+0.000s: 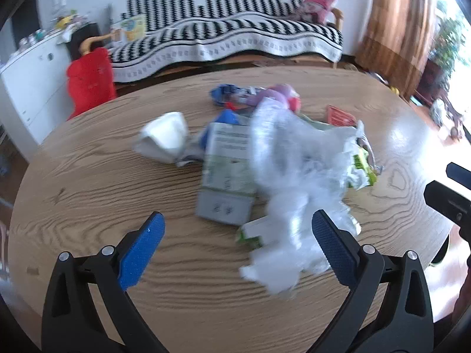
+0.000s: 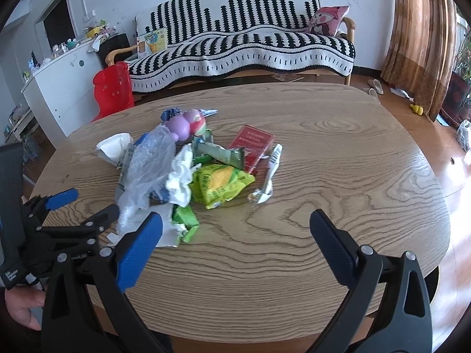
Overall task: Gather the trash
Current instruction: 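Grasp the clear plastic bag with the left gripper while the right gripper grasps the white toothbrush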
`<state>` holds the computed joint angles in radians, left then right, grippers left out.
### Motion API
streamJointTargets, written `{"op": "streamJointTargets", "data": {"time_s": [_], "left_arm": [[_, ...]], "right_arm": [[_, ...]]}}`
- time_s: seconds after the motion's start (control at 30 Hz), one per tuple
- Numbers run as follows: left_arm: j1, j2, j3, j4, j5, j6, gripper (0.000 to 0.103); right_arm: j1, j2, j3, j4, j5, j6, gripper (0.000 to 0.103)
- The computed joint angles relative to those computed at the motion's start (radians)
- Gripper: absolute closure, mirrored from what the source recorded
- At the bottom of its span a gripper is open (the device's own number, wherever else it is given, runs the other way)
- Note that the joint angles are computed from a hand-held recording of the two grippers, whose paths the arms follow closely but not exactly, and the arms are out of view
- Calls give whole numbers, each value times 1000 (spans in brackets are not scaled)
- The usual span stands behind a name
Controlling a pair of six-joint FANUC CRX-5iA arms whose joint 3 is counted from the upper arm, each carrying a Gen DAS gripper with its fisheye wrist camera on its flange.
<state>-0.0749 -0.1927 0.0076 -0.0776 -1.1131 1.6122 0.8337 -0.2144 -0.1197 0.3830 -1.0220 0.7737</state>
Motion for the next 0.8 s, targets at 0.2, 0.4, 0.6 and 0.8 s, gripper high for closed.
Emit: {"op": "streamJointTargets", "data": {"time_s": [0.2, 0.4, 0.6, 0.8], "left_arm": [[-55, 90, 69, -59, -8, 7, 6], [-54, 143, 102, -25, -24, -14, 24], [-2, 137, 71, 101, -9, -59, 80], [49, 47, 23, 148, 47, -69, 81]], "right_arm": [[-70, 30, 19, -44, -15, 58, 11], [-135, 69, 57, -120, -12, 117, 14], [-169, 134, 115, -178, -24, 169, 40], [-188, 220, 177, -208, -61, 189, 52]]}}
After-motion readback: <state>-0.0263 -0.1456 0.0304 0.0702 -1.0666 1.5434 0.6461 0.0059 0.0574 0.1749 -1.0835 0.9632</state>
